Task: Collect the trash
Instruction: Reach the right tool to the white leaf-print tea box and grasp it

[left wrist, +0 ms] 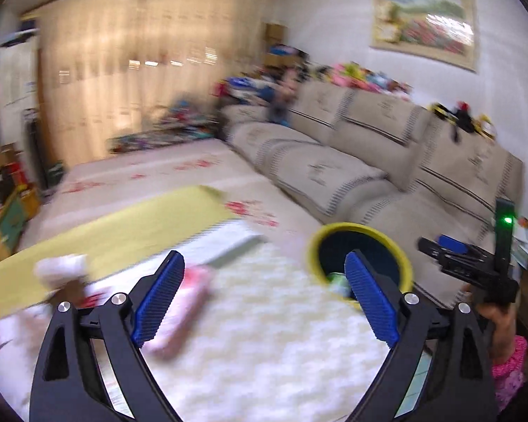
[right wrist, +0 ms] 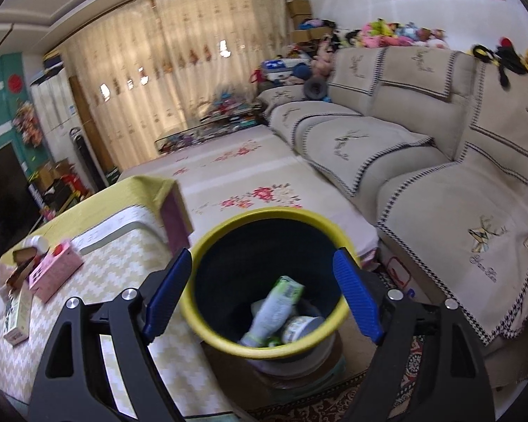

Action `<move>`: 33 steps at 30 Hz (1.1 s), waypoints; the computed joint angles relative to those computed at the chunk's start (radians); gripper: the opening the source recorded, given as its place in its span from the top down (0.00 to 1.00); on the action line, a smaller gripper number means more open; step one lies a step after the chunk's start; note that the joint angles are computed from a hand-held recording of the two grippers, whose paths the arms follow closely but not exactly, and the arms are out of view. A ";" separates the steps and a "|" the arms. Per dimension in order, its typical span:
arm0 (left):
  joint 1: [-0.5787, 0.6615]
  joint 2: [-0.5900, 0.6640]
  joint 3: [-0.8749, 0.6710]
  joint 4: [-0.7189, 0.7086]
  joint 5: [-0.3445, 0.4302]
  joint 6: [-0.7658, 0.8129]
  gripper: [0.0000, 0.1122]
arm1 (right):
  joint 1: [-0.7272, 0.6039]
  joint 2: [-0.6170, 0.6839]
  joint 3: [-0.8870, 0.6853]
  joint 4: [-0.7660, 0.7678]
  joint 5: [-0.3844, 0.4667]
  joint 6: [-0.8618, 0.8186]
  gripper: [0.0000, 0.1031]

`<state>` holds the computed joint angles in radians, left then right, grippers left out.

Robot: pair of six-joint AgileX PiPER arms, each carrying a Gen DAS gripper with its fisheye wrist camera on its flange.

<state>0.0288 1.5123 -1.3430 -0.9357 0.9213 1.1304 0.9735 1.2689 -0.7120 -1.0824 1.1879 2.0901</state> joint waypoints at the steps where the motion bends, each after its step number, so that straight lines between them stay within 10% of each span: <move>1: 0.055 -0.002 0.006 -0.018 0.005 0.027 0.18 | 0.002 0.024 -0.021 -0.001 -0.007 -0.006 0.24; 12: 0.531 0.238 -0.183 -0.153 0.080 0.093 0.18 | -0.036 0.368 -0.388 0.053 -0.222 -0.250 0.24; 23: 0.659 0.316 -0.205 -0.260 0.011 0.176 0.14 | 0.047 0.714 -0.869 0.233 -0.356 -0.623 0.23; 33: 0.670 0.349 -0.213 -0.248 0.005 0.139 0.14 | 0.087 1.104 -1.510 0.462 -0.195 -0.992 0.07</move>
<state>0.6984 1.8609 -1.5558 -1.1840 0.9258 1.2698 1.0606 2.3724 -2.2216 -0.6200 0.9925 1.0981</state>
